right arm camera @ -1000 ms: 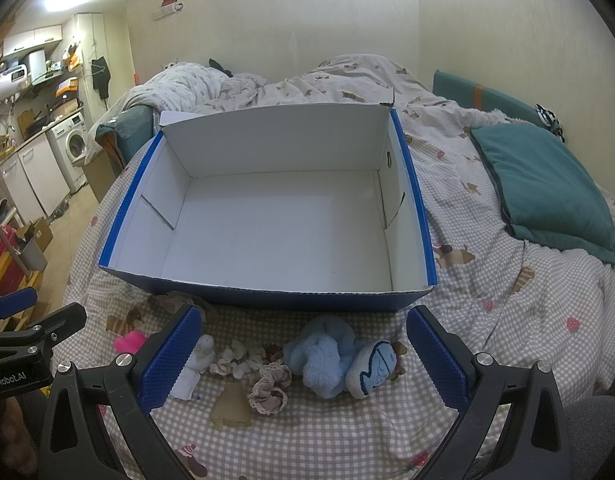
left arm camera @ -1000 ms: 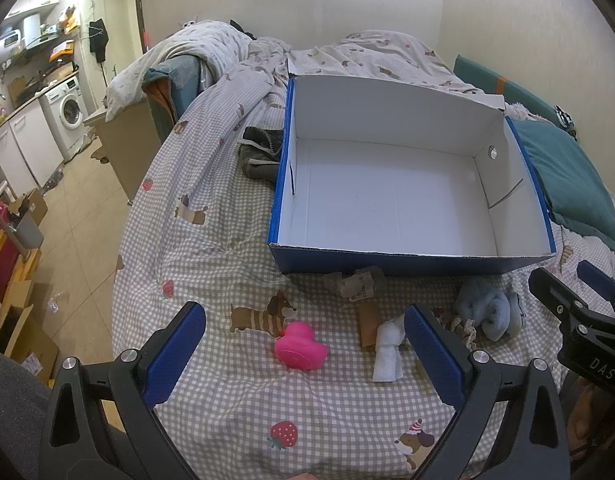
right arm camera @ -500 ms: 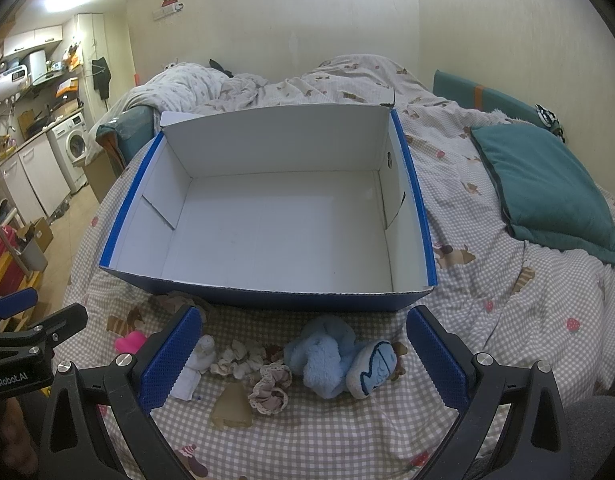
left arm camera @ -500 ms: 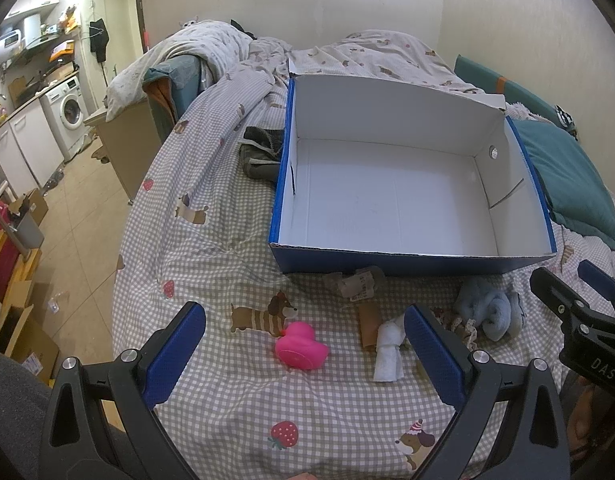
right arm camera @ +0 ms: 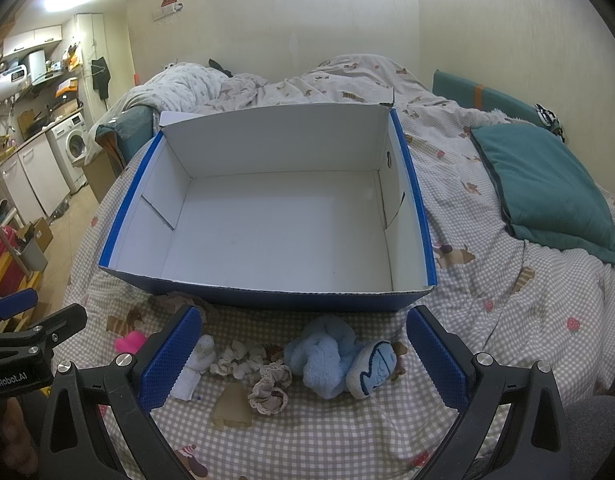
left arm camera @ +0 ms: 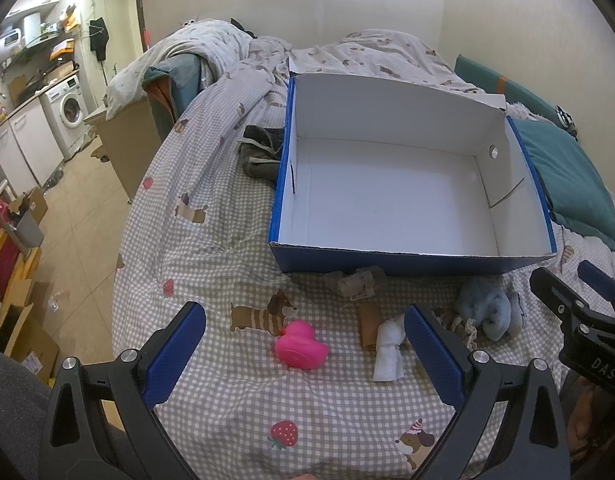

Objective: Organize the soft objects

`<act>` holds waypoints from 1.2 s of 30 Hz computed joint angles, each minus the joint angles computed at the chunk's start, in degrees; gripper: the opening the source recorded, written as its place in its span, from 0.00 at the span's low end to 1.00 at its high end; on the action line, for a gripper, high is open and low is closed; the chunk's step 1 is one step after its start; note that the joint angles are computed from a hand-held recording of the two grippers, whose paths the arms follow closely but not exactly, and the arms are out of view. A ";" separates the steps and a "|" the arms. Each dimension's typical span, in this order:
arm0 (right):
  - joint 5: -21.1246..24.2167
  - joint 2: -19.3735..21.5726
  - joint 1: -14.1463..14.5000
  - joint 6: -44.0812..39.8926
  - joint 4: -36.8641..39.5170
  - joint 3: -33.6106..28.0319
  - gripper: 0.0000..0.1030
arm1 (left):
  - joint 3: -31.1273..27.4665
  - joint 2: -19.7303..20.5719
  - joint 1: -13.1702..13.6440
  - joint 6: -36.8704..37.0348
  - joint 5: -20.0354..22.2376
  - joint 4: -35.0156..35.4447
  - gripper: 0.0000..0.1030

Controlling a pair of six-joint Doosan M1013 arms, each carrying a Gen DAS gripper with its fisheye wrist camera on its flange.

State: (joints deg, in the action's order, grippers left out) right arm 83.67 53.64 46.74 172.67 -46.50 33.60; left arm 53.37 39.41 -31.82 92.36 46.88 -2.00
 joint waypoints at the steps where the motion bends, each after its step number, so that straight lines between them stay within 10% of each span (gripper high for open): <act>1: 0.01 0.01 0.01 0.00 -0.01 -0.03 1.00 | -0.03 0.01 -0.01 0.02 0.04 0.01 0.97; 36: -0.03 -0.13 -0.14 -0.13 0.84 0.04 1.00 | 0.01 0.02 0.02 -0.23 0.16 0.13 0.97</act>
State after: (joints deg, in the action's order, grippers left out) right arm 83.65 53.51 46.60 172.54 -45.66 33.64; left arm 53.37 39.43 -31.81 92.13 47.04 -1.87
